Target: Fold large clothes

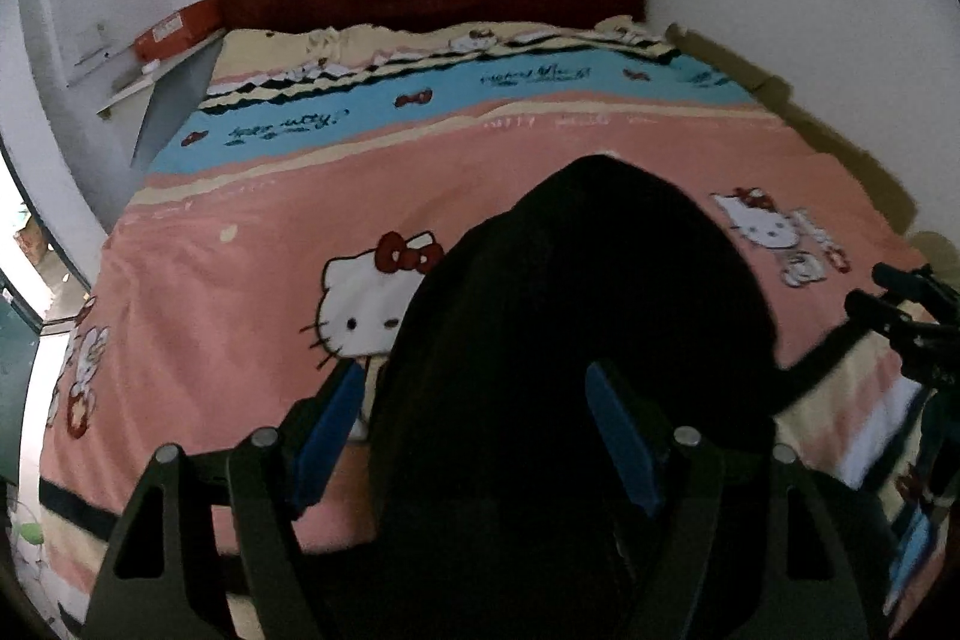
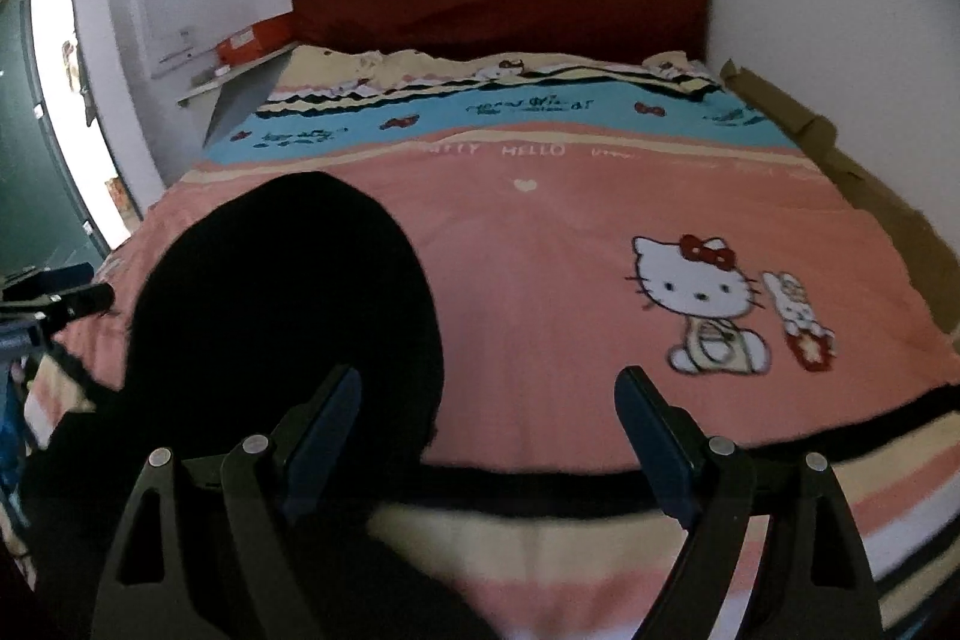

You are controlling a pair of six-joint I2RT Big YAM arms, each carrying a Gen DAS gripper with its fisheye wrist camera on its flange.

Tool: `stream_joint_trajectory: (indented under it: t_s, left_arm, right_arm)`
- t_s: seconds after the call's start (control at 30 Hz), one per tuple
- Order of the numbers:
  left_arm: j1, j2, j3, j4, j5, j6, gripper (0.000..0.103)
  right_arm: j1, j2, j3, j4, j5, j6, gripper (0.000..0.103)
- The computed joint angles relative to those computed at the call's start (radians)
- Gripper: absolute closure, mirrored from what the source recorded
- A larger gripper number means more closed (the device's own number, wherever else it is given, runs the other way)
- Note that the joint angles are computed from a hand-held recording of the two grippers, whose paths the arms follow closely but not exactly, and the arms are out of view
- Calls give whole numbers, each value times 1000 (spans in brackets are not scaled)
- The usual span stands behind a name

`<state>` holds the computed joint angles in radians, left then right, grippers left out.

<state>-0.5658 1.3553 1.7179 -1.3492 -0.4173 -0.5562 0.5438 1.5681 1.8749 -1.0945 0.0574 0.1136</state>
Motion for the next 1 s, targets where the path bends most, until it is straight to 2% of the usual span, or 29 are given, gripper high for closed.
stream_joint_trajectory:
  t_s: [0.2,0.37,0.4,0.43,0.47,0.5,0.53,0.57,0.6,0.67,0.77,0.83,0.93,1.0]
  left_arm:
    - [43,77,-23,77,7,35,28]
    - [63,91,-55,151,55,66,31]
    - [65,96,-58,161,54,73,36]
    - [68,101,-59,165,59,76,48]
    - [73,106,-57,165,68,76,56]
    - [77,109,-59,166,79,72,68]
    - [79,107,-64,170,84,68,76]
    - [79,105,-68,171,85,65,80]
    - [78,103,-70,167,82,63,85]
    - [76,87,-77,161,81,48,89]
    - [59,45,-88,155,89,15,92]
    - [22,15,-82,126,76,11,93]
    - [-53,-54,-82,89,56,-12,94]
    - [-119,-110,-89,60,24,-53,94]
  right_arm:
    - [12,144,72,60,-18,31,17]
    - [24,229,123,72,-32,48,17]
    - [25,242,133,77,-44,50,17]
    - [28,253,142,79,-52,51,17]
    - [32,264,150,82,-57,51,18]
    - [35,274,159,81,-64,51,21]
    - [35,282,167,78,-87,48,37]
    - [35,289,174,72,-111,47,58]
    - [33,297,183,66,-139,46,68]
    - [36,293,176,71,-161,42,83]
    - [38,256,139,85,-179,33,91]
    - [37,211,97,97,-197,34,93]
    - [38,92,-4,108,-229,19,94]
    - [33,-2,-83,125,-272,20,94]
